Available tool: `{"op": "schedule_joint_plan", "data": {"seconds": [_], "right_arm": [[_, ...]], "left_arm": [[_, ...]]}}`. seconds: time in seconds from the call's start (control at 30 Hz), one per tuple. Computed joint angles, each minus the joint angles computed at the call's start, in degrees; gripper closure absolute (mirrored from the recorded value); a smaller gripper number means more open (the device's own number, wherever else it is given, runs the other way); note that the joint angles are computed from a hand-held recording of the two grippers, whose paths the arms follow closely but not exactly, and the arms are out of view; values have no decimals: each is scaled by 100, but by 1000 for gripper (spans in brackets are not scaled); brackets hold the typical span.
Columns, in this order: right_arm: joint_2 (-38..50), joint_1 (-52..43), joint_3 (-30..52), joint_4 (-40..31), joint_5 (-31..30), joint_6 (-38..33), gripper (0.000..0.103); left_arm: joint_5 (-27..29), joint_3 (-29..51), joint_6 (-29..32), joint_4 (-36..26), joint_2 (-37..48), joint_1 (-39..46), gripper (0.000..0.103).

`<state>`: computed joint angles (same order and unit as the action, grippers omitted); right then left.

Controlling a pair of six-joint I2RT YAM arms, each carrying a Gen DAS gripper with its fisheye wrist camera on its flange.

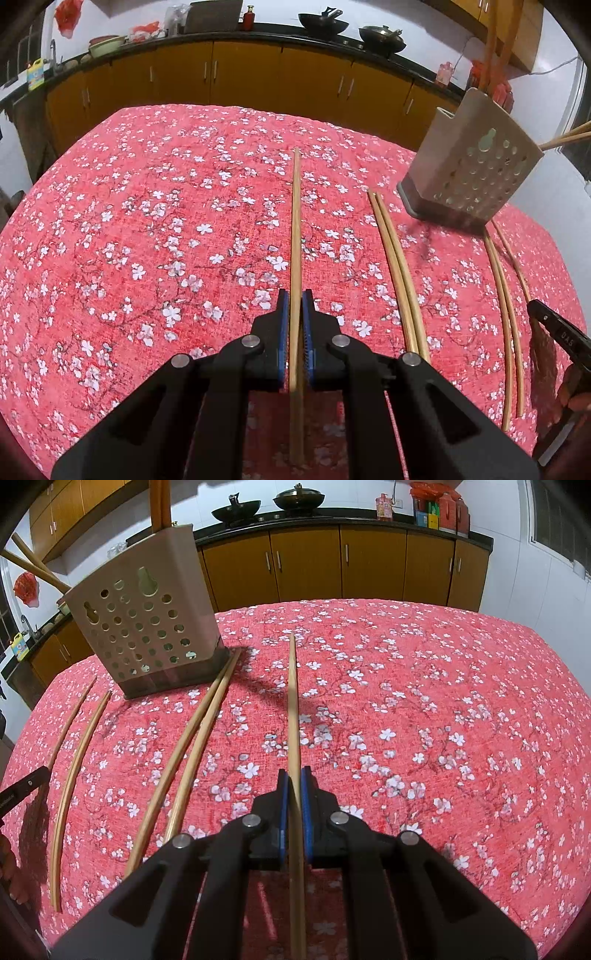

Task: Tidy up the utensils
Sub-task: 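Grasp a chopstick with the left tool while the right tool grasps another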

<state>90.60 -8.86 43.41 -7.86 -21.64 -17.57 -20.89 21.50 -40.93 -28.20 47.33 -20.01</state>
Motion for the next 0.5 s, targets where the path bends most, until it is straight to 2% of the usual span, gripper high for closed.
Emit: {"op": "schedule_joint_plan", "data": {"seconds": [0.5], "right_arm": [[5,36,14,-10,-12,77,95]], "left_arm": [[14,-3,13,12,0,18,94]]}}
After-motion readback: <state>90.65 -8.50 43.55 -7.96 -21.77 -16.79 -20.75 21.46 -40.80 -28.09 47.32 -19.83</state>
